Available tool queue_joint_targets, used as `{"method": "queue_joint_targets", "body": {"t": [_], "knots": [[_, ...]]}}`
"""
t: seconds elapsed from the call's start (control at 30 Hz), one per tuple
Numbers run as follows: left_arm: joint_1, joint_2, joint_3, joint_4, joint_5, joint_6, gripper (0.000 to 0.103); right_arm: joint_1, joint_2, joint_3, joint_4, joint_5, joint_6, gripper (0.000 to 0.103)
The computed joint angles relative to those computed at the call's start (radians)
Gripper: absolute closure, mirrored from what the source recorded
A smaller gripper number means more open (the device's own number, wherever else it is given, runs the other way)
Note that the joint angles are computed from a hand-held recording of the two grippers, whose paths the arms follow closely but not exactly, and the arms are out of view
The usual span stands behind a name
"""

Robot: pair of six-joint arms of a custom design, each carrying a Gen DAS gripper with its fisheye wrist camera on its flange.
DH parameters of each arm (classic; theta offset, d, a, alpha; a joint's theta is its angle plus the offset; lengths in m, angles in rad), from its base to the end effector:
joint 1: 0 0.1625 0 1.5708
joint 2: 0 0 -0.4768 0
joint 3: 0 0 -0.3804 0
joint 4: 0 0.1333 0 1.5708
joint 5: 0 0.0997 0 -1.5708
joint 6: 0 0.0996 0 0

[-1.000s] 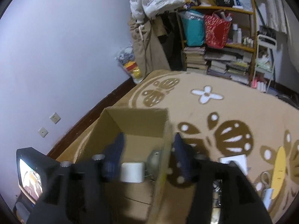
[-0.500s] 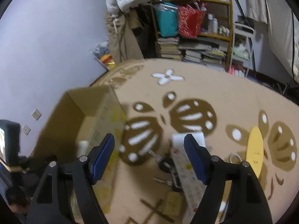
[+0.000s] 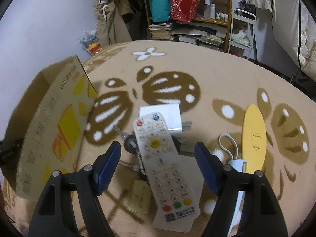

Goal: Organize rigid objects
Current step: 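Return the right gripper to the pile and grasp the white remote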

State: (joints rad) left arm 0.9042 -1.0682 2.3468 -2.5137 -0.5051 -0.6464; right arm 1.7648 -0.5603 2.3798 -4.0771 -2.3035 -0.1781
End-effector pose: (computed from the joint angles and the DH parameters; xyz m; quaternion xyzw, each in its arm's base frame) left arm -0.0849 -0.4644 0.1377 0.0934 0.8484 -0.1917 0.4846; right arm 0.1492 -0.4133 0.0532 0.0441 -0.8863 0.3170 0.3348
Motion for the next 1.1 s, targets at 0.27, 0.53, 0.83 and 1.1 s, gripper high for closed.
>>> {"method": "queue_joint_targets", "body": {"t": [0.27, 0.53, 0.83, 1.1], "knots": [[-0.003, 0.0, 0.004, -0.011, 0.001, 0.007, 0.083, -0.035, 0.019, 0.018, -0.055, 0.033, -0.023, 0.037], [-0.007, -0.001, 0.0, 0.007, 0.004, 0.001, 0.083, -0.069, 0.031, 0.026, -0.08, 0.073, -0.033, 0.042], [-0.005, -0.004, 0.002, -0.003, 0.002, 0.011, 0.083, -0.068, 0.033, 0.012, -0.079, 0.054, -0.049, 0.058], [-0.006, 0.0, 0.003, -0.001, 0.008, 0.01, 0.083, -0.065, 0.041, -0.002, -0.09, 0.04, -0.042, 0.059]]}}
